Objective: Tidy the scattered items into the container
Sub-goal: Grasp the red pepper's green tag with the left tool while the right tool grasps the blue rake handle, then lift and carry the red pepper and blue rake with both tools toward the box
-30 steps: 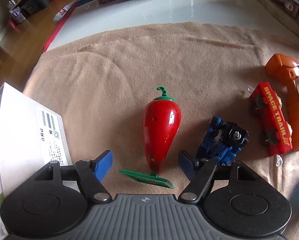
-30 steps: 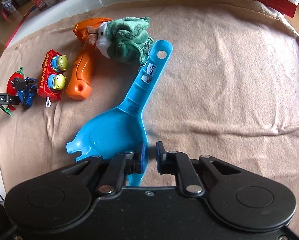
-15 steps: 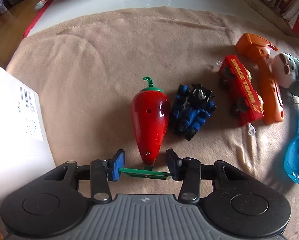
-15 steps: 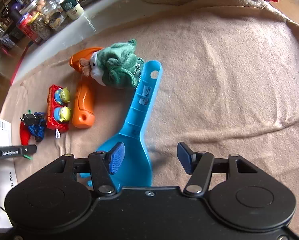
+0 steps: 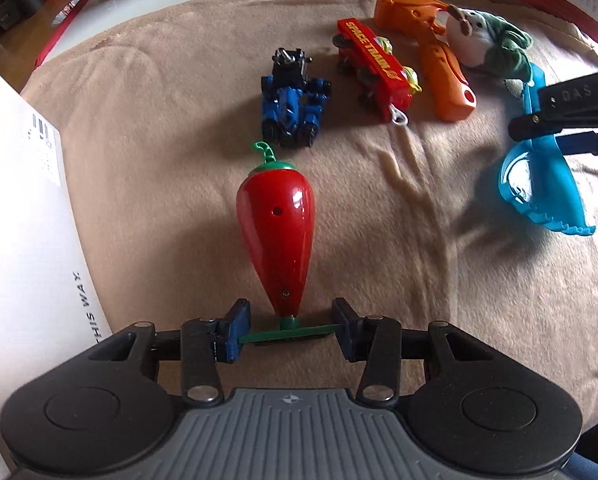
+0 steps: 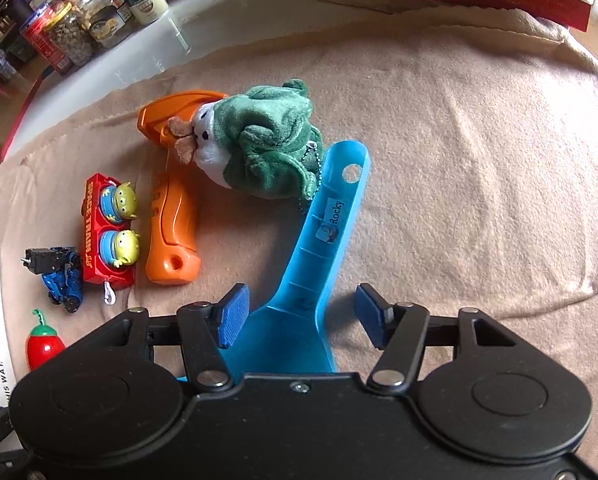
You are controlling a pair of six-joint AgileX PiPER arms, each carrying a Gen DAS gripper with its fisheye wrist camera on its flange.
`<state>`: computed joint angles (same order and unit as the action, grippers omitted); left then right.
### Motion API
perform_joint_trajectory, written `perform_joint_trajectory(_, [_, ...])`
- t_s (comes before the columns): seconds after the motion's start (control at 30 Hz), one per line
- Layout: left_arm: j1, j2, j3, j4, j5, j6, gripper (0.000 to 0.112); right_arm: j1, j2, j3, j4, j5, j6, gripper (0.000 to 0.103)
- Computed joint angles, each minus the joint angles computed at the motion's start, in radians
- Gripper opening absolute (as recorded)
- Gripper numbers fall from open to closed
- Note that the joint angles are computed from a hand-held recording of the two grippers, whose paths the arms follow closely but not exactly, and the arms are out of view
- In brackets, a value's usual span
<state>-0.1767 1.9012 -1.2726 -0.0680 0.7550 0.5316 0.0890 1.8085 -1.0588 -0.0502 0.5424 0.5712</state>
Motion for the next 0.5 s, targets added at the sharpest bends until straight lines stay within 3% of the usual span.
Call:
perform_joint_trajectory(0.1, [0.006,-0.064,0.1,-0.001,-0.043,0.006,0.046,0.048,-0.013,0.024,-0.068,-0.017,-0.002,0.032])
perform_joint_trajectory(0.17, [0.01,-0.104,0.162,0.004,-0.07,0.008,0.046,0.065,-0.032,0.051,-0.056,-0.021,-0.057,0.027])
perform_joint_trajectory(0.5, [0.095,-0.231,0.26,-0.114,-0.049,0.079,0.045,0.065,-0.24,0.285,0.061,-0.051,-0.207,0.026])
